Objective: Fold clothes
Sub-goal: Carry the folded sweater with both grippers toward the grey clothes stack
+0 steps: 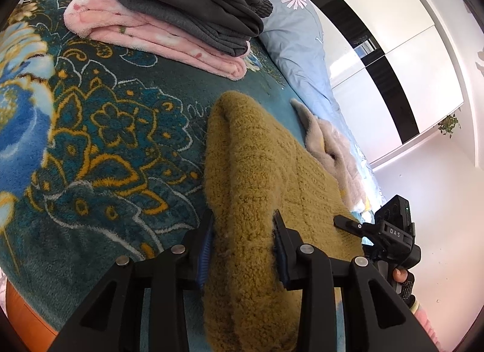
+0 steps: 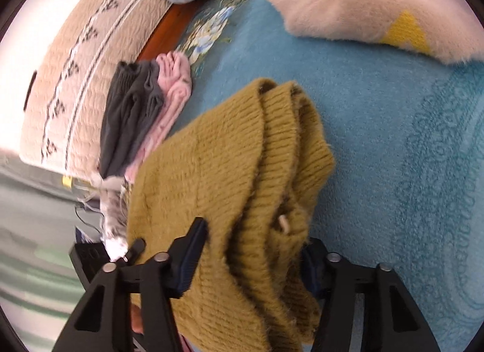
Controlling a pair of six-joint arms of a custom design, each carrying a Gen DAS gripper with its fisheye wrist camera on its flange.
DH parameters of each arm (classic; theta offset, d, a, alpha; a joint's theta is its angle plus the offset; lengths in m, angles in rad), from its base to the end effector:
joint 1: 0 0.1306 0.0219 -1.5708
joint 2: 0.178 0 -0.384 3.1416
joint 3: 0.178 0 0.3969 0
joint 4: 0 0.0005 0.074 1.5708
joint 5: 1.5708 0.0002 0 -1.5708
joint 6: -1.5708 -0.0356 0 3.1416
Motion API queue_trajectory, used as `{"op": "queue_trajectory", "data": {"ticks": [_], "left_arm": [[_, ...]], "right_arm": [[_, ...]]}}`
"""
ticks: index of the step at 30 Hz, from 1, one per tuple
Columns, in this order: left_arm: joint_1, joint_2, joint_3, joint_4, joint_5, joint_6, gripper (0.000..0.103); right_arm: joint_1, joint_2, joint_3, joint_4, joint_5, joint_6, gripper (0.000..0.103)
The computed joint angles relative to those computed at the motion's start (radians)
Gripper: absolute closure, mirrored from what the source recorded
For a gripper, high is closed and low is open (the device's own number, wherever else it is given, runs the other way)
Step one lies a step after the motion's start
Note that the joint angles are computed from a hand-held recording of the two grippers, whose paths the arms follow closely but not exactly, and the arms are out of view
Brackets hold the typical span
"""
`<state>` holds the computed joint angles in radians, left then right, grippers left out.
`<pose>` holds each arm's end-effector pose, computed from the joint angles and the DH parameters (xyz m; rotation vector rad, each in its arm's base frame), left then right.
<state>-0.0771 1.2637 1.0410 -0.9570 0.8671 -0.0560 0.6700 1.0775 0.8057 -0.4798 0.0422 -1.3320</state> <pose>0.3931 -0.0581 0.3340 0.3992 2.5055 -1.1748 0.2874 0.2251 0.3142 0.8414 2.3772 0.8931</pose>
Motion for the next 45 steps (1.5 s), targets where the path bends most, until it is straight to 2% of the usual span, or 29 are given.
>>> {"op": "queue_trajectory", "data": {"ticks": [3, 7, 11, 16, 19, 22, 26, 33, 37, 39, 41, 43, 45], "left_arm": [[-0.002, -0.005, -0.001, 0.009, -0.001, -0.007, 0.068], [-0.005, -0.029, -0.014, 0.037, -0.014, -0.001, 0.07], [0.0, -0.065, -0.017, 0.063, 0.017, 0.018, 0.073], [0.03, -0.077, 0.049, 0.081, 0.071, 0.021, 0.073], [0.062, -0.056, 0.133, 0.072, 0.098, -0.002, 0.073], [0.095, -0.033, 0.236, 0.071, 0.094, -0.033, 0.073], [0.131, 0.051, 0.414, 0.051, 0.078, -0.058, 0.073], [0.154, 0.237, 0.674, 0.136, 0.007, 0.046, 0.073], [0.149, 0.306, 0.734, 0.245, -0.059, 0.123, 0.073], [0.138, 0.339, 0.753, 0.264, -0.094, 0.132, 0.073], [0.13, 0.358, 0.746, 0.294, -0.128, 0.134, 0.073], [0.122, 0.388, 0.746, 0.316, -0.159, 0.139, 0.073], [0.117, 0.427, 0.766, 0.291, -0.168, 0.154, 0.073]], "right_arm": [[0.011, -0.002, 0.013, -0.013, 0.024, 0.002, 0.061], [0.019, 0.0, 0.055, -0.064, 0.036, 0.021, 0.064], [0.019, -0.011, 0.098, -0.075, 0.039, 0.05, 0.065], [0.025, 0.024, 0.24, -0.141, 0.067, 0.16, 0.066], [0.019, 0.074, 0.355, -0.167, 0.079, 0.245, 0.066], [-0.003, 0.143, 0.482, -0.16, 0.062, 0.337, 0.066], [-0.039, 0.288, 0.705, -0.201, 0.031, 0.445, 0.066], [-0.104, 0.59, 1.134, -0.299, -0.046, 0.559, 0.066], [-0.14, 0.75, 1.346, -0.353, -0.083, 0.603, 0.066], [-0.156, 0.823, 1.439, -0.374, -0.094, 0.625, 0.066], [-0.175, 0.87, 1.473, -0.366, -0.109, 0.635, 0.066], [-0.192, 0.892, 1.456, -0.338, -0.129, 0.623, 0.066], [-0.204, 0.915, 1.437, -0.322, -0.146, 0.604, 0.066]]}}
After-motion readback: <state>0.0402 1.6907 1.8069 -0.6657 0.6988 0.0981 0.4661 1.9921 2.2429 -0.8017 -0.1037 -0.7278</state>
